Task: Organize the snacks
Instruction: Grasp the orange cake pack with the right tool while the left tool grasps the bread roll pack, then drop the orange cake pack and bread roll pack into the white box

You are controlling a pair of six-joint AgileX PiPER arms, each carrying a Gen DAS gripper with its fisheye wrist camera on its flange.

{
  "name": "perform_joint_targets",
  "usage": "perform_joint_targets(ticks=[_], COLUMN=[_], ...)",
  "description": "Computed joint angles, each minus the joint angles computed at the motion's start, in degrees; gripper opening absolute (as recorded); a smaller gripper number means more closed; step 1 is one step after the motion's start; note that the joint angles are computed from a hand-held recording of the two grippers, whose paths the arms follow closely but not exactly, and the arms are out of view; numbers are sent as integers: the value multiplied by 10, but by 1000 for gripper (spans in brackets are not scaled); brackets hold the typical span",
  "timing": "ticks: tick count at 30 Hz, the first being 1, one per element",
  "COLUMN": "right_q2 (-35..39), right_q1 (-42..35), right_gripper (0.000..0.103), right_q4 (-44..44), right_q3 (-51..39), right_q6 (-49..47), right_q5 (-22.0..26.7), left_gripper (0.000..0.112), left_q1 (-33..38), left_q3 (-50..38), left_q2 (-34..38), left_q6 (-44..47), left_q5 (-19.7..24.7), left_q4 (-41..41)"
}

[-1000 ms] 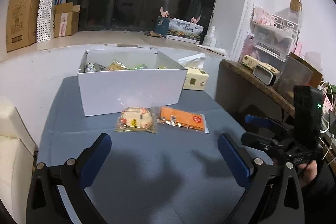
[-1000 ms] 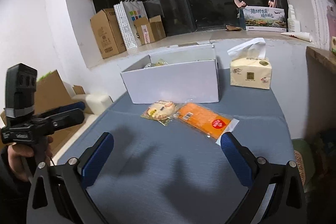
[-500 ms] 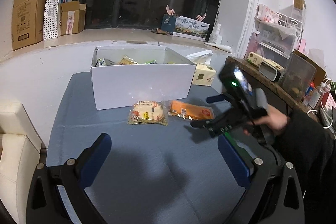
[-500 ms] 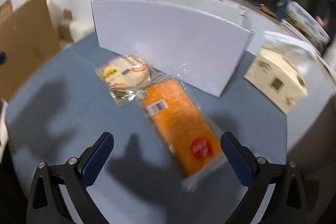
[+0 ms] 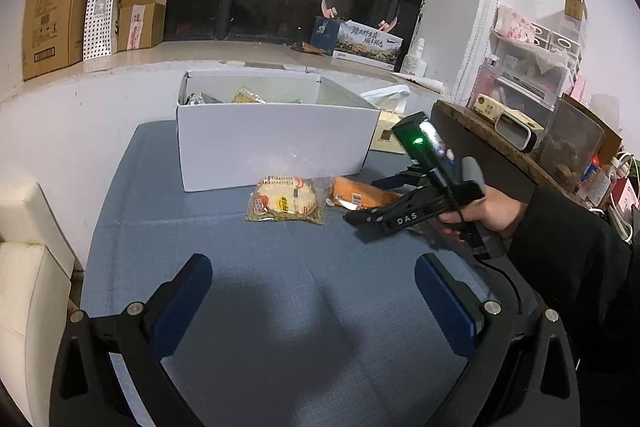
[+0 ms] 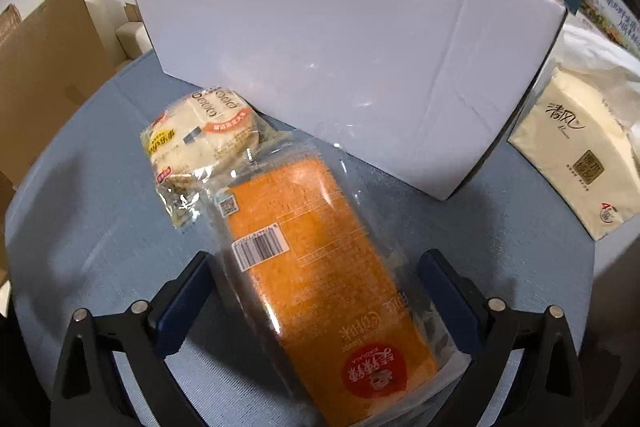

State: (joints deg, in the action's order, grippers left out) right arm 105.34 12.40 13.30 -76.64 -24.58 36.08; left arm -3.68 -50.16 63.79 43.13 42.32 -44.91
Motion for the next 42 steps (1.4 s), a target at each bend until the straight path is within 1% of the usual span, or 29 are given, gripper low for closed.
perform_joint_targets(ticks=[1,2,3,6,8,10,11,13,14,15,16,17,18,19,20,21,22,23,25,26,27,29,30,31,33,35,40,42], right_q2=[-14,-20,-28,-76,-129,-196,-226,-298,-324,-342,-368,-388,-405,-430,-444,-443,-453,-449,-457,-449,-450,-458,-459,-459,-455,-453,-446,-444], right_q1=[1,2,3,10,16,22,23,18,2,-18,-36,-45,-40,-39,-33,-37,-38,-27,-31,-36,-40,-45,-49,-48,-49,-34,-18,-18], right_gripper=[77,73,72,71,71,71,71,71,71,71,71,71,71,71,71,71,71,71,71,71,71,71,71,71,71,71,71,71], right_q4=[4,2,-5,-3,-5,-3,2,24,54,95,136,155,153,139,126,128,127,126,132,144,147,154,159,155,165,139,137,138], right_q3=[14,17,25,87,145,205,228,271,285,296,308,317,329,342,350,348,355,359,367,365,365,368,369,370,369,369,367,365], right_q6=[-4,8,25,36,67,104,111,114,92,59,39,36,55,74,93,93,101,115,111,96,92,87,80,85,76,103,104,101], right_q5=[-6,-3,-2,-24,-57,-76,-78,-58,-51,-45,-30,-22,-27,-25,-26,-25,-24,-37,-38,-40,-35,-32,-31,-34,-37,-47,-55,-55], left_gripper=[103,103,103,103,103,103,103,103,103,103,103,103,103,103,103,103,103,103,103,103,103,103,100,100,88,79,77,77], left_q1=[-1,-6,-11,-23,-36,-51,-60,-90,-107,-126,-144,-160,-170,-177,-183,-193,-198,-209,-228,-233,-233,-237,-234,-230,-229,-230,-213,-202], left_q3=[-1,-1,-2,-8,-20,-39,-49,-87,-104,-125,-153,-185,-208,-241,-267,-307,-338,-368,-398,-418,-427,-431,-434,-438,-432,-423,-387,-348], left_q2=[3,4,5,14,31,58,71,117,138,163,194,231,258,296,323,360,388,417,453,474,484,495,500,503,498,488,456,417], left_q6=[1,-2,-7,-15,-27,-27,-35,-64,-89,-126,-170,-217,-243,-250,-278,-328,-359,-409,-489,-519,-531,-564,-558,-546,-542,-538,-502,-480], left_q5=[1,-2,-7,-18,-28,-37,-43,-66,-81,-96,-103,-106,-109,-107,-100,-81,-64,-53,-46,-32,-26,-28,-26,-21,-30,-35,-55,-75], left_q4=[-2,3,10,20,34,36,41,75,105,148,196,240,261,259,279,317,337,381,469,495,501,536,526,511,514,519,476,449])
